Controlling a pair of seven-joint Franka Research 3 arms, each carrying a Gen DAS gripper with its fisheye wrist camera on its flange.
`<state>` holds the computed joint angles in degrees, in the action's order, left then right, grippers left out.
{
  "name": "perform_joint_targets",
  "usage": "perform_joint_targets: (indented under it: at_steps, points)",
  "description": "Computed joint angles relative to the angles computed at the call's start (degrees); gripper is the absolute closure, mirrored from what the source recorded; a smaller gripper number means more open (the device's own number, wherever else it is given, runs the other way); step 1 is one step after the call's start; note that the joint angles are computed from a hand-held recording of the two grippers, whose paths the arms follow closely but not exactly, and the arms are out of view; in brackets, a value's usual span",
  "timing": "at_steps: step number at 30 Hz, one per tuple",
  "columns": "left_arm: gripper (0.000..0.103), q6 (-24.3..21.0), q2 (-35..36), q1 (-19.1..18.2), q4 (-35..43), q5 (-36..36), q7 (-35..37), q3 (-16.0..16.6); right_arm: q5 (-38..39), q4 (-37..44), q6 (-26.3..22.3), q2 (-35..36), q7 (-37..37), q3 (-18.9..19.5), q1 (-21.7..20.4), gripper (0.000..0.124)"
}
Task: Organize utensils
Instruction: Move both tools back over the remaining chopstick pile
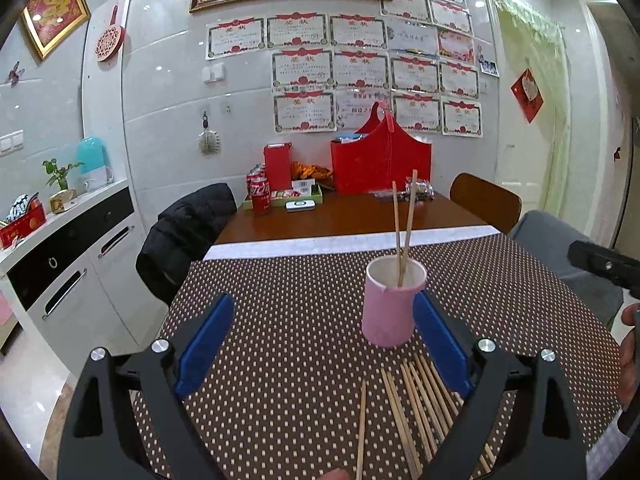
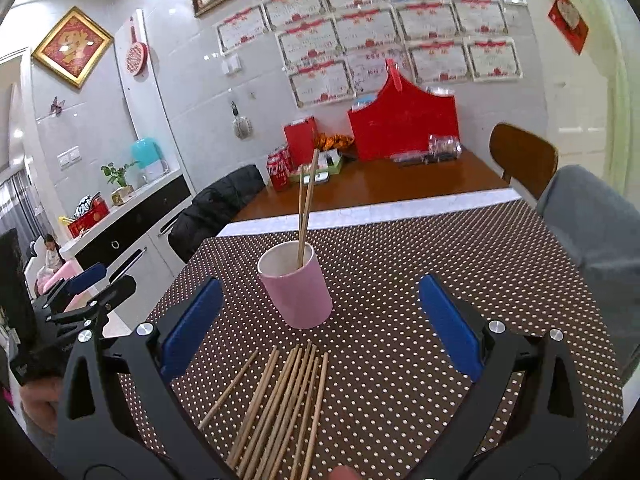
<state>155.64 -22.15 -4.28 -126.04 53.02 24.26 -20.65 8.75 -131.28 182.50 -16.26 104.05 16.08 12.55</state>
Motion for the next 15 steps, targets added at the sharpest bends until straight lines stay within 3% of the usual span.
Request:
perform_joint_targets:
  at_steps: [4,6,8,15]
  points:
    - [0.014,-1.02,-1.40,-1.22,-1.45,-2.12,1.33,0.33,-3.14,-3.53,1.98,-3.45,4.71,6.13,-7.00,0.027]
    - [0.014,-1.87,-1.86,-1.79,-2.21,-3.50,2.36,0.43,-1.13,-3.83,-0.67,-3.60,2.21,4.46,-4.71,0.027]
    - [0.014,-2.52,-2.24,-2.16,-3.10,-4.64,2.86,0.46,-2.52,-3.14,-7.16,-3.58,2.79,4.34,-4.72,0.027]
    - [0.014,-3.35,-1.50,-4.58,-6.39,-11.05,7.52,2.18,-5.15,-3.44,-14.66,-1.62,3.22,-0.47,1.21,0.027]
